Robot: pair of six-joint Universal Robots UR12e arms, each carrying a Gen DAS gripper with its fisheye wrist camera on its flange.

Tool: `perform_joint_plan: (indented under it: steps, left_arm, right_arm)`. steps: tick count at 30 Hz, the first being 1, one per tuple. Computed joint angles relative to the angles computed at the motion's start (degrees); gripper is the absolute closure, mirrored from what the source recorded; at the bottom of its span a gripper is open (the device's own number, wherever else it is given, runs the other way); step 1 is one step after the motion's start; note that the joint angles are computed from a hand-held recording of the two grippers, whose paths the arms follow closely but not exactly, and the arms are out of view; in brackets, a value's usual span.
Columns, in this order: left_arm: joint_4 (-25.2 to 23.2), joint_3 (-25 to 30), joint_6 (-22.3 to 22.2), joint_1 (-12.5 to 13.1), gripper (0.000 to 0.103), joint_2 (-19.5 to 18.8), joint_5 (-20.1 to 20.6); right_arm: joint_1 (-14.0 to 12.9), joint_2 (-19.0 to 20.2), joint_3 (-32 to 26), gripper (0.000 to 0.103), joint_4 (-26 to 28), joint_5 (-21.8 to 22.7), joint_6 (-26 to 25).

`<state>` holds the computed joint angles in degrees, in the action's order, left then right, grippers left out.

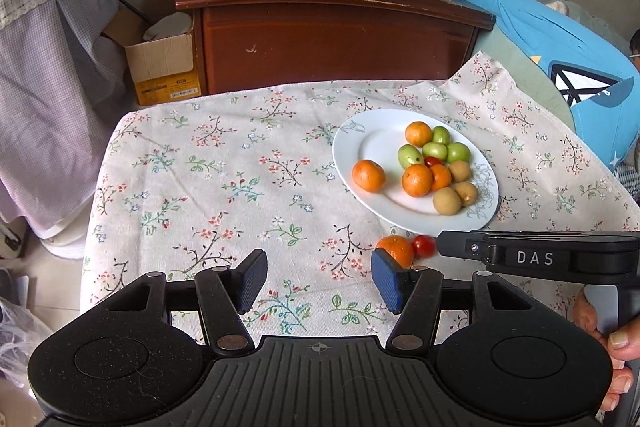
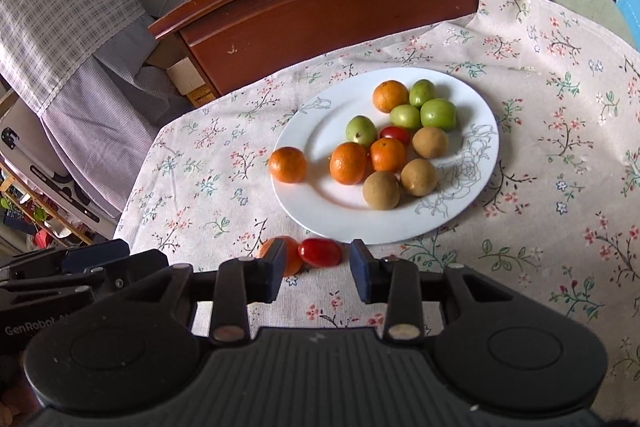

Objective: Organize fruits
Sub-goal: 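Grasp the last tangerine with the left gripper while the right grasps a cherry tomato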

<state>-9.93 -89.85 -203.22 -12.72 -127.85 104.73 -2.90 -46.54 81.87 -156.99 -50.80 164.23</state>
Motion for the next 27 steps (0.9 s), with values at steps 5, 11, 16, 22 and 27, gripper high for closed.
perform_joint_plan:
  steps: [5,11,16,22,27]
  left_arm:
    - [0.4,0.0,0.0,0.0,0.046,-0.1,0.3]
    - [0.4,0.0,0.1,0.1,0.046,-0.2,0.0]
    - [0.3,-0.2,0.7,0.1,0.046,-0.1,-0.2]
    - [0.3,-0.5,-0.8,0.3,0.046,0.0,-0.1]
    - [0.2,-0.6,-0.6,0.4,0.046,0.1,0.3]
  right_arm:
    - [0.5,0.7,-0.6,0.067,0.5,-0.9,0.3]
    - [0.8,1.4,-1.2,0.067,0.4,-1.2,2.1]
    - [0.9,2.0,-1.7,0.067,-0.5,-0.1,3.1]
    - [0.8,2.0,-2.1,0.068,1.6,1.3,2.8]
    - [0.8,1.3,-2.5,0.068,6.5,1.8,-3.7]
